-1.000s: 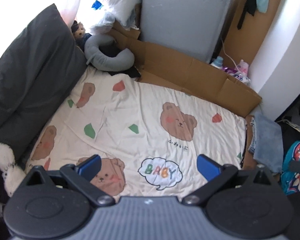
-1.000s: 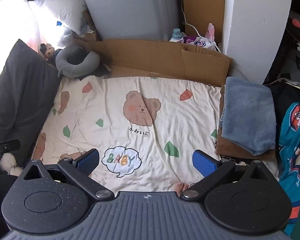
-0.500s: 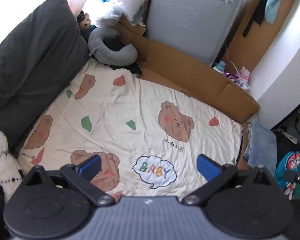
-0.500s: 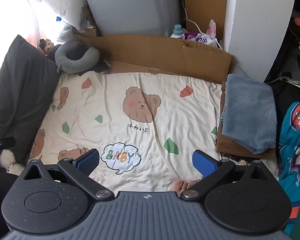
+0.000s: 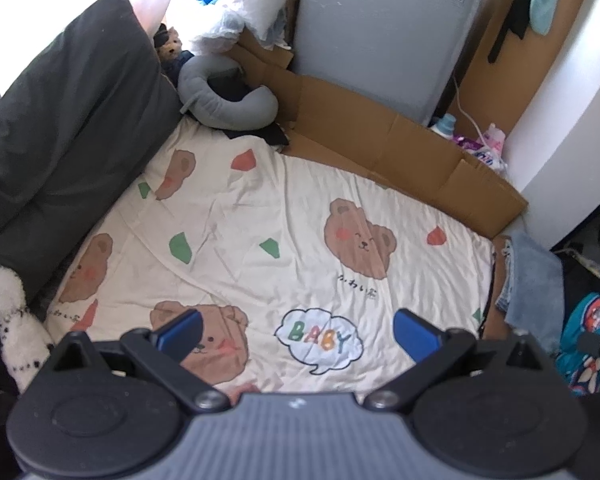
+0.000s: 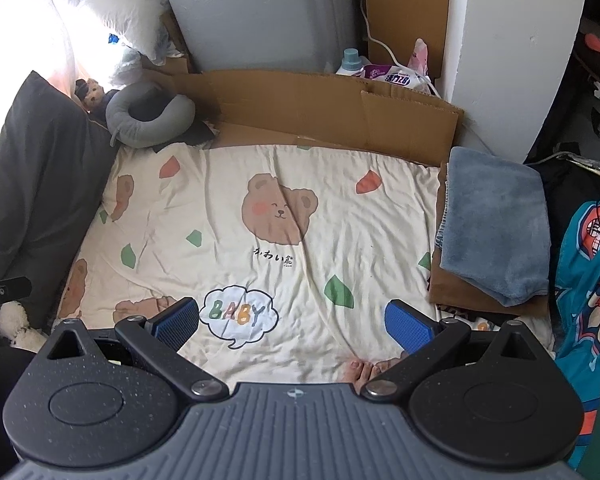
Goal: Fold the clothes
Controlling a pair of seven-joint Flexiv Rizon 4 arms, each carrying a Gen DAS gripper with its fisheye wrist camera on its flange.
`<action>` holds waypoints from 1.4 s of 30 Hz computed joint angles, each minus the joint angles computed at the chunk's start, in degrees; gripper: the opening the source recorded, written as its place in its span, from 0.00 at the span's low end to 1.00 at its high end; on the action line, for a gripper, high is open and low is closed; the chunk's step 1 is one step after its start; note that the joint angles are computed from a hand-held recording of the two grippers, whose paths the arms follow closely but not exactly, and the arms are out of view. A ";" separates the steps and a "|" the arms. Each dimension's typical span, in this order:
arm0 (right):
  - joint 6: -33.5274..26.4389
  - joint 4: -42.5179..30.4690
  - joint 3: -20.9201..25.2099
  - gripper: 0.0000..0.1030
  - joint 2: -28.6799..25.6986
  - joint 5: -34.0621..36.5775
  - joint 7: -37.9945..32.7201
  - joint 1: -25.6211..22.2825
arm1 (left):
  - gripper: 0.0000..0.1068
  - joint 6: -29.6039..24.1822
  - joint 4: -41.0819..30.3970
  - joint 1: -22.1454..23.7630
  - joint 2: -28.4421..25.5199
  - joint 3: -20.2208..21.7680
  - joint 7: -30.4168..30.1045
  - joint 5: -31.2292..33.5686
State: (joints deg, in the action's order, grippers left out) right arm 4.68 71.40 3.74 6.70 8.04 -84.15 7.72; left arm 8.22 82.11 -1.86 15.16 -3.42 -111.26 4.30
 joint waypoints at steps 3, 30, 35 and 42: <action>0.07 0.11 0.01 0.99 0.03 -0.16 -0.08 -0.01 | 0.93 -0.44 -0.38 0.08 -0.15 -0.24 0.14 0.58; -0.51 -0.34 -0.14 0.99 -0.30 -0.21 0.21 -0.23 | 0.84 -3.64 -2.63 -0.28 -1.49 -0.62 1.78 2.07; -0.29 -0.10 -0.26 0.99 -0.09 0.03 0.10 -0.38 | 0.84 -4.02 -2.81 -0.41 -1.69 -0.54 2.04 2.07; -0.12 0.03 -0.54 0.99 0.01 0.38 0.06 -0.72 | 0.85 -4.71 -3.22 -0.73 -1.78 -1.25 0.96 2.83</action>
State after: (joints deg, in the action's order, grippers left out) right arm 4.55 71.43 3.21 6.71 8.43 -84.08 7.00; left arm 3.51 78.89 -2.59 13.39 -4.67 -110.30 7.13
